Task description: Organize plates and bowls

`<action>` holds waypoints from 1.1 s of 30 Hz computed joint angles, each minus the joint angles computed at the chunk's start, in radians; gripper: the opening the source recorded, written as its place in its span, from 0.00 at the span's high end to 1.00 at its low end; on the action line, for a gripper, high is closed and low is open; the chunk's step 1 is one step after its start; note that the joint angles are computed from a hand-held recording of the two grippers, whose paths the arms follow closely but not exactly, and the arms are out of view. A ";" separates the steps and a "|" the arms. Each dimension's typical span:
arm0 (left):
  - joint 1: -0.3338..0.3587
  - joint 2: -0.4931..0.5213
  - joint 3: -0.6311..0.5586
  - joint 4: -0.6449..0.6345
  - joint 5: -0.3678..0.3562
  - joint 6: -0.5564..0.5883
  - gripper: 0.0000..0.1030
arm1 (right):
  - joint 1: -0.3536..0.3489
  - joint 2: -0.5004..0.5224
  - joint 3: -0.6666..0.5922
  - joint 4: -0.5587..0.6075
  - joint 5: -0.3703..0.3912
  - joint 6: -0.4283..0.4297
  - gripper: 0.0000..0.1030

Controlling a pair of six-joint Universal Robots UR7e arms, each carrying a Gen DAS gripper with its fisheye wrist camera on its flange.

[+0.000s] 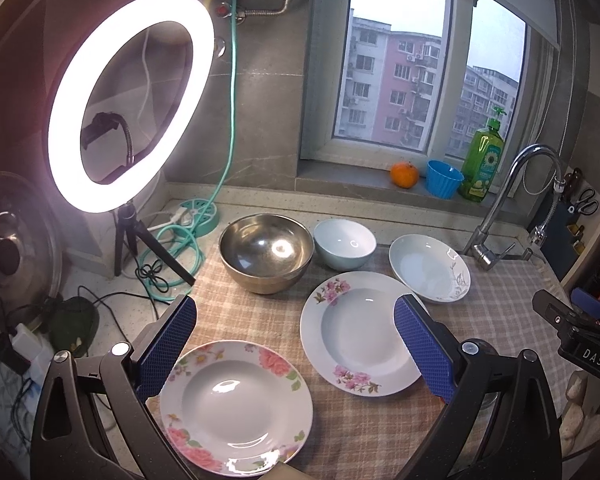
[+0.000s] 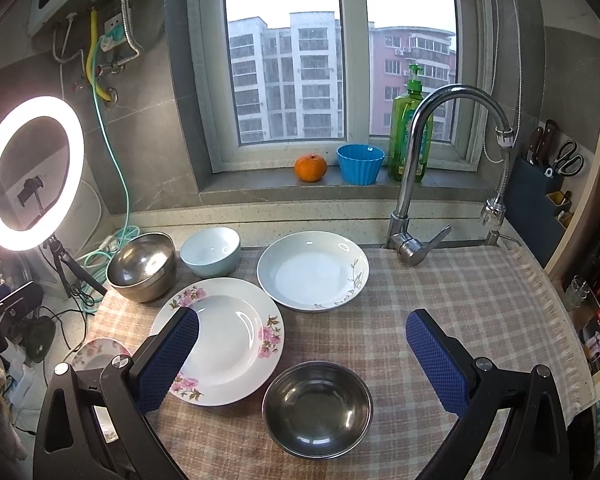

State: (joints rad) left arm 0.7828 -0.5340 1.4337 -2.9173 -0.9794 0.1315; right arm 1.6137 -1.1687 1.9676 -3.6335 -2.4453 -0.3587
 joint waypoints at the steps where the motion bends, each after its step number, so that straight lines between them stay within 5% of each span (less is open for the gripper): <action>1: 0.002 0.002 -0.004 0.005 0.001 -0.002 0.04 | -0.002 -0.001 0.001 -0.001 -0.001 0.001 0.00; 16: 0.044 0.002 -0.041 0.096 -0.008 -0.050 0.04 | -0.058 -0.055 0.028 0.050 0.114 0.024 0.00; 29: 0.075 0.001 -0.062 0.163 0.012 -0.113 0.13 | -0.128 -0.102 -0.014 0.268 0.211 0.042 0.01; 33: 0.084 -0.009 -0.054 0.181 0.020 -0.148 0.15 | -0.156 -0.113 -0.048 0.391 0.263 0.095 0.20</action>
State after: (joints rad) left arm 0.8666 -0.5431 1.3796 -2.7362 -0.9591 -0.0165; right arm 1.4578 -1.2820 1.9201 -3.2428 -2.1823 -0.2632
